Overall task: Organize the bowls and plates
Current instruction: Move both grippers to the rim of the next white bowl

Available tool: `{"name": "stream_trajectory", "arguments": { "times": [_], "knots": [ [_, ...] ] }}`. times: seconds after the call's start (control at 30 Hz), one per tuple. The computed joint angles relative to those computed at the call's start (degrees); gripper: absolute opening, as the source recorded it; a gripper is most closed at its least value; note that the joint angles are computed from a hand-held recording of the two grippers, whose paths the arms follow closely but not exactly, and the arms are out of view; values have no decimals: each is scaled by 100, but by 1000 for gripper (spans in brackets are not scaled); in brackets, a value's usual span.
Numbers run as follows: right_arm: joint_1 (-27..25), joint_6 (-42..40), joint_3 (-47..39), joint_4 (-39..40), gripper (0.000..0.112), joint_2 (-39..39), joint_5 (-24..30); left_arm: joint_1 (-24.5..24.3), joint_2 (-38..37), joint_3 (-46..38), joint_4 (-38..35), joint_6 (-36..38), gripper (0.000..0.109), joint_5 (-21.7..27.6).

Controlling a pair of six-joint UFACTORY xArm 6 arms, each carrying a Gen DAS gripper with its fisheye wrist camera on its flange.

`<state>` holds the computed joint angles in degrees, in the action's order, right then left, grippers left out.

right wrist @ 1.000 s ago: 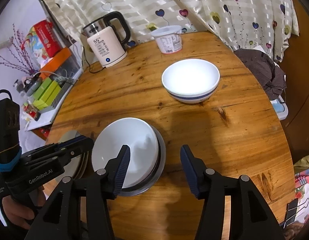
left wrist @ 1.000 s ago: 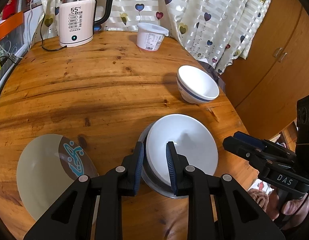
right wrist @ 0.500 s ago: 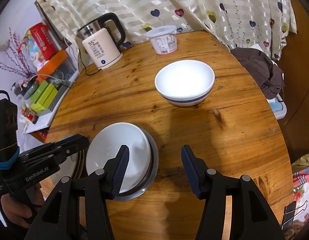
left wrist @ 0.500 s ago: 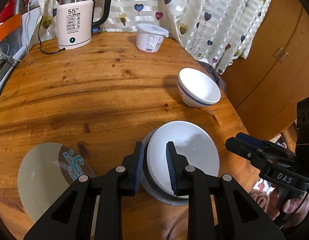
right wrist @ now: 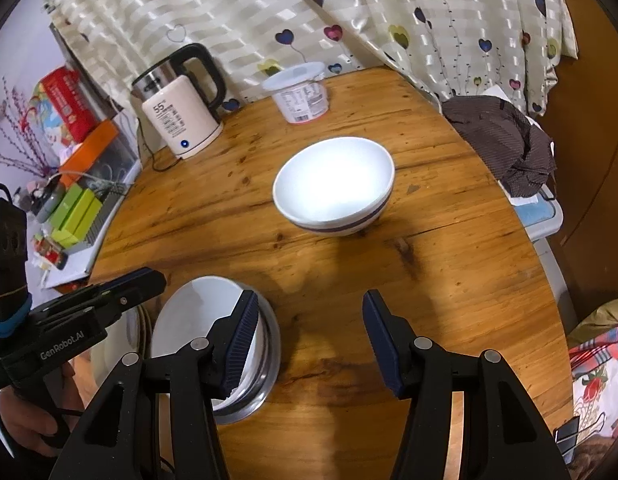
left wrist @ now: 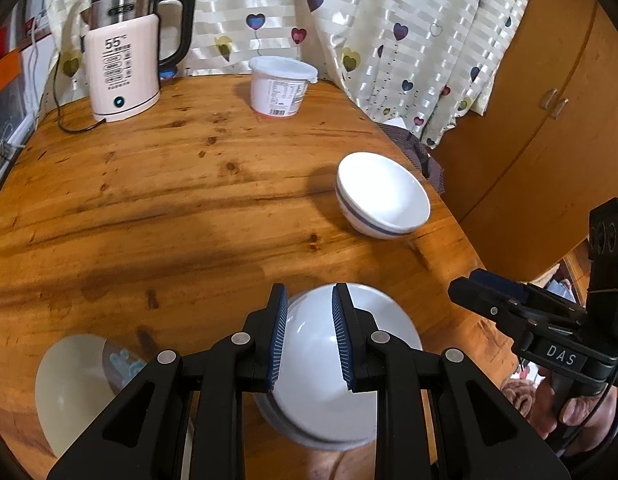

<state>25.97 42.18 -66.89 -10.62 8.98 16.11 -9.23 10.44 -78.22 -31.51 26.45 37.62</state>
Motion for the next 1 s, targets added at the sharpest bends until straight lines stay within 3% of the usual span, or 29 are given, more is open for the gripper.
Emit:
{"name": "stream_trajectory", "arguments": {
  "times": [0.1, 0.23, 1.0],
  "knots": [
    [-63, -30, -36, 16, 54, 43, -42, -24, 206, -274, 8, -13, 24, 94],
    [-156, -101, -175, 80, 54, 163, -42, -43, 483, -649, -51, 10, 35, 213],
    [-546, -1017, -1166, 1140, 35, 1079, 41, -164, 2501, -3587, 276, -621, 37, 1748]
  ]
}}
